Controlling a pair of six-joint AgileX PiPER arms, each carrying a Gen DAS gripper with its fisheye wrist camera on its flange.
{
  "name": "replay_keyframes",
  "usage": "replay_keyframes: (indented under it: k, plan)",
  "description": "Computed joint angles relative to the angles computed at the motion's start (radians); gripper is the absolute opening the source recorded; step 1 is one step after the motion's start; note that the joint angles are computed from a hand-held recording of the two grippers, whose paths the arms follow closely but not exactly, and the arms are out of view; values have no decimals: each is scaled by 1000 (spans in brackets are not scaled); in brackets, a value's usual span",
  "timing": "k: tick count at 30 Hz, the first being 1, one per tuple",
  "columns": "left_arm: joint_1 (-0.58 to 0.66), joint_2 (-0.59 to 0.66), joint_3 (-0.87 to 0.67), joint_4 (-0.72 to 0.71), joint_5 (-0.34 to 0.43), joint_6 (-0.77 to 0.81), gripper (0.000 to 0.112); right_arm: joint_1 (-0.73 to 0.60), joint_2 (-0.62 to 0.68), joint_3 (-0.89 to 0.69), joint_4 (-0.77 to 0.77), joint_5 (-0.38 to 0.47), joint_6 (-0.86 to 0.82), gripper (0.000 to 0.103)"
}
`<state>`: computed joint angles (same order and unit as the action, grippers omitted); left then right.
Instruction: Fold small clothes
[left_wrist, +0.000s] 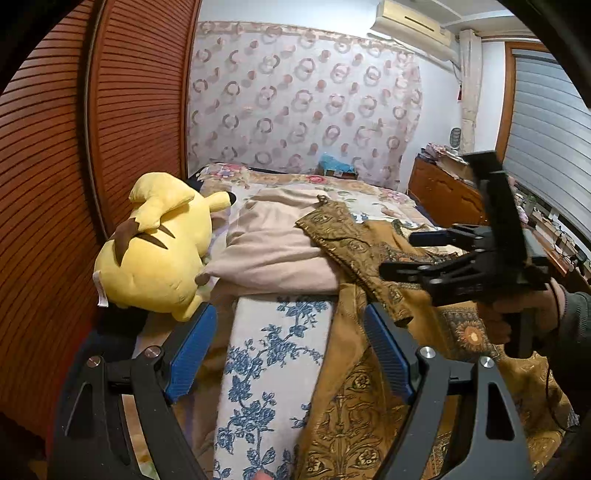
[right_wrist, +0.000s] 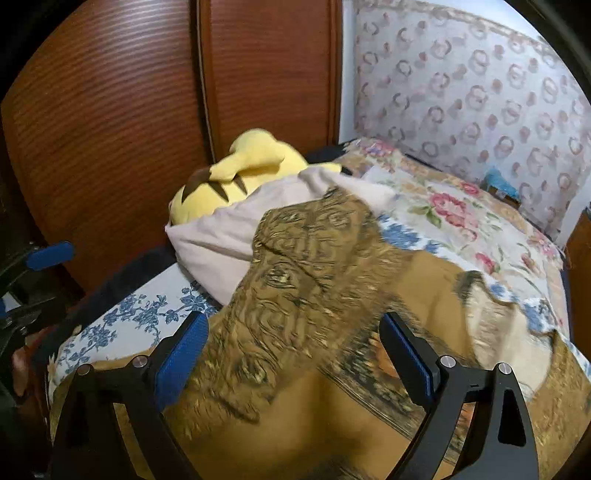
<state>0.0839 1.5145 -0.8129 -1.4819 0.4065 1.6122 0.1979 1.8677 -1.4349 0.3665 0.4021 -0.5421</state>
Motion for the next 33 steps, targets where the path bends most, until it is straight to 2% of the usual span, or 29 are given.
replay_keyframes:
  k: [6, 10, 15, 17, 20, 24, 29, 33]
  plan:
    - [-7, 4, 9, -5, -12, 15, 82, 47, 145, -200, -192, 101, 173, 94]
    - [-12, 1, 17, -14, -13, 30, 82, 70, 208, -287, -356, 132, 318, 94]
    - [-18, 4, 21, -20, -12, 37, 82, 33, 167, -243, -413, 108, 397, 94]
    - [-27, 5, 21, -21, -16, 36, 82, 24, 142, -207, -486, 81, 472, 94]
    - [-44, 8, 19, -21, -23, 31, 82, -13, 87, -141, -439, 41, 437, 94]
    - [-83, 17, 4, -4, -46, 9, 82, -45, 9, -25, -459, -16, 448, 94]
    - [-137, 60, -53, 68, -81, -67, 82, -100, -97, 135, -255, -86, 236, 94]
    - [-174, 107, -119, 182, -90, -182, 82, -168, -182, 265, -179, -122, 117, 94]
